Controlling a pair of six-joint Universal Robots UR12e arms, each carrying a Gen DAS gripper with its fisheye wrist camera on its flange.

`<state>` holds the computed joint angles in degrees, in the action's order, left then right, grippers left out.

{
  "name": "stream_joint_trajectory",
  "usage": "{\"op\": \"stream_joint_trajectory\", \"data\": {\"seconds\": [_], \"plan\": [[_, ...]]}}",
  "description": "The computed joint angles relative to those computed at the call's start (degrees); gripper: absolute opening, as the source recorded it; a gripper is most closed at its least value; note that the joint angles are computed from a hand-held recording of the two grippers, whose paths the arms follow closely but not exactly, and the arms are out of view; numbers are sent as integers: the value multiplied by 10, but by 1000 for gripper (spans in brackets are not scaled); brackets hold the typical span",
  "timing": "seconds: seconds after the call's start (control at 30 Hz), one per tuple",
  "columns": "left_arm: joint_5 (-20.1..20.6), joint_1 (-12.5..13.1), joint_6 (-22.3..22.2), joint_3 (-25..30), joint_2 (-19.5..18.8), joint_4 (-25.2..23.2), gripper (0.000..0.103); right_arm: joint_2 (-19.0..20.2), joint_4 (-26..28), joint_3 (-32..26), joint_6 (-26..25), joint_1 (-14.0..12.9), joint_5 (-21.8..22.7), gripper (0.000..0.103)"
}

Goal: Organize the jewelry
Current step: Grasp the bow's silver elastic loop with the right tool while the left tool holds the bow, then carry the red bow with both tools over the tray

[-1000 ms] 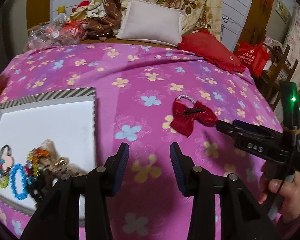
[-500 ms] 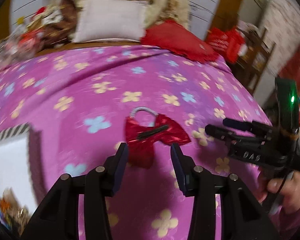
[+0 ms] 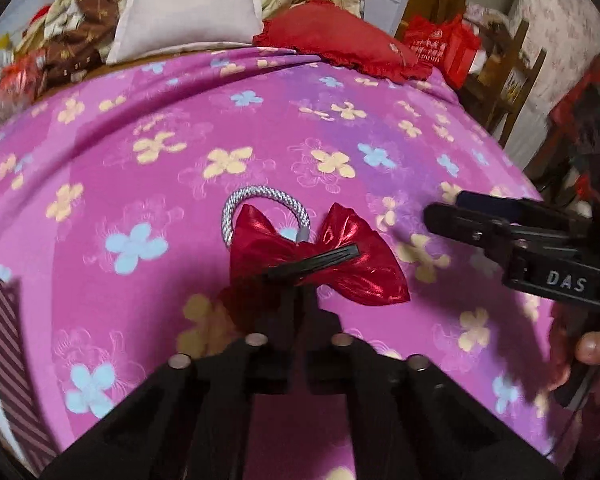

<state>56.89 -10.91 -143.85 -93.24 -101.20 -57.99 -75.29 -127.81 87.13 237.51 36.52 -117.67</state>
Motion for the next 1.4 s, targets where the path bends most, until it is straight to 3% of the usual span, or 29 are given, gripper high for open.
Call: {"op": "stream_joint_trajectory", "data": {"seconds": [0.23,0.37,0.5,0.57,0.63,0.77,0.87,0.97,1.17,1.4], "plan": [[-8,18,-12,-3,10,-31,0,42,-6,-56,-80,-5,10,63],[-5,26,7,-15,23,-30,0,71,7,-94,-118,-18,48,41],[0,30,12,-20,28,-25,0,98,58,-128,-134,-23,61,26],[-1,31,10,-21,28,-24,0,106,76,-140,-147,-17,37,20],[-2,31,5,-24,31,-17,0,110,103,-151,-145,-13,21,7],[-13,36,6,-32,39,-15,0,98,109,-136,-131,-4,2,6],[-24,43,10,-39,49,-16,0,68,51,-94,-101,3,3,6],[-35,50,12,-45,61,-18,0,46,34,-75,-86,19,-21,6],[-55,70,21,-64,91,-16,0,21,33,-68,-68,49,-61,6],[-77,105,36,-87,131,-8,0,27,38,-94,-70,79,-80,6]]}}
